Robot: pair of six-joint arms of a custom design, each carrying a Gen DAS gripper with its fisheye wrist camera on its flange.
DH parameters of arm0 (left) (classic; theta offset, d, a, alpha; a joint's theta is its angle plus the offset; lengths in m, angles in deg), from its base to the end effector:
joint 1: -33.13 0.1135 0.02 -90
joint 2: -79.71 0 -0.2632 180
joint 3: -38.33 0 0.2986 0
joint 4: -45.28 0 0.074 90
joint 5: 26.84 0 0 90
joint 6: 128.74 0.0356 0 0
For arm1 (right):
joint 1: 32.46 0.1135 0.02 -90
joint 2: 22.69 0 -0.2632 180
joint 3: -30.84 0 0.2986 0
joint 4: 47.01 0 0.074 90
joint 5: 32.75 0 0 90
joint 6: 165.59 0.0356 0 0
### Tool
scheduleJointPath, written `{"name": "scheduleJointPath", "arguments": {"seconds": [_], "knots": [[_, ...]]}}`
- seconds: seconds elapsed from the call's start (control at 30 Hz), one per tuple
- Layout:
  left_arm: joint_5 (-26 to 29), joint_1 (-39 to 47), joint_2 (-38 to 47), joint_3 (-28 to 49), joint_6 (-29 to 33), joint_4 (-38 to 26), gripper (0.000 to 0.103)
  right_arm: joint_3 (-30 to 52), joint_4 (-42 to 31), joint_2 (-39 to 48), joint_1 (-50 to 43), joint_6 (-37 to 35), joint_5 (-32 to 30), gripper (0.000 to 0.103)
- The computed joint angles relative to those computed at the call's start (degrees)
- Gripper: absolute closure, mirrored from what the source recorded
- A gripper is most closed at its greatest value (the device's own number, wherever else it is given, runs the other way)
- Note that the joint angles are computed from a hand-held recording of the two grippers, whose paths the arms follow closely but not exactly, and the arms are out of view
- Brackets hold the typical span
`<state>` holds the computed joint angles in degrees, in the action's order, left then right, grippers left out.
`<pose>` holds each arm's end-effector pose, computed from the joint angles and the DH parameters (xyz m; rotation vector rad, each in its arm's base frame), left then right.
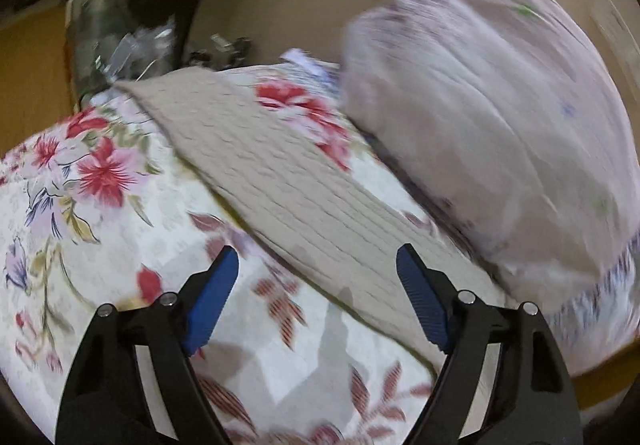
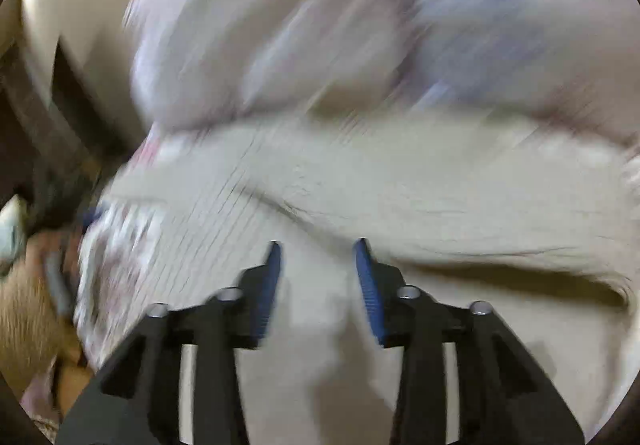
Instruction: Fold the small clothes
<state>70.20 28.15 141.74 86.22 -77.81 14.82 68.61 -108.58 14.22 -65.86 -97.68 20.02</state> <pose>0.2626 -0.0273 0.1962 -0.6449 2.3142 -0.5137 0.1439 -0.0691 0.1868 0.0259 2.3774 0.4179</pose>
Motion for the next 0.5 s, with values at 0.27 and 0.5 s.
{"name": "scheduleJointPath", "arguments": {"seconds": [0.27, 0.5], "knots": [[9.0, 11.3, 8.6, 2.5, -3.3, 4.6, 0.037, 1.2, -7.8, 1.7, -16.2, -10.3, -1.2, 0.028], [10.7, 15.9, 15.7, 7.3, -8.1, 5.8, 0.078, 3.6, -8.4, 12.1, -32.9, -17.3, -2.0, 0.027]]}}
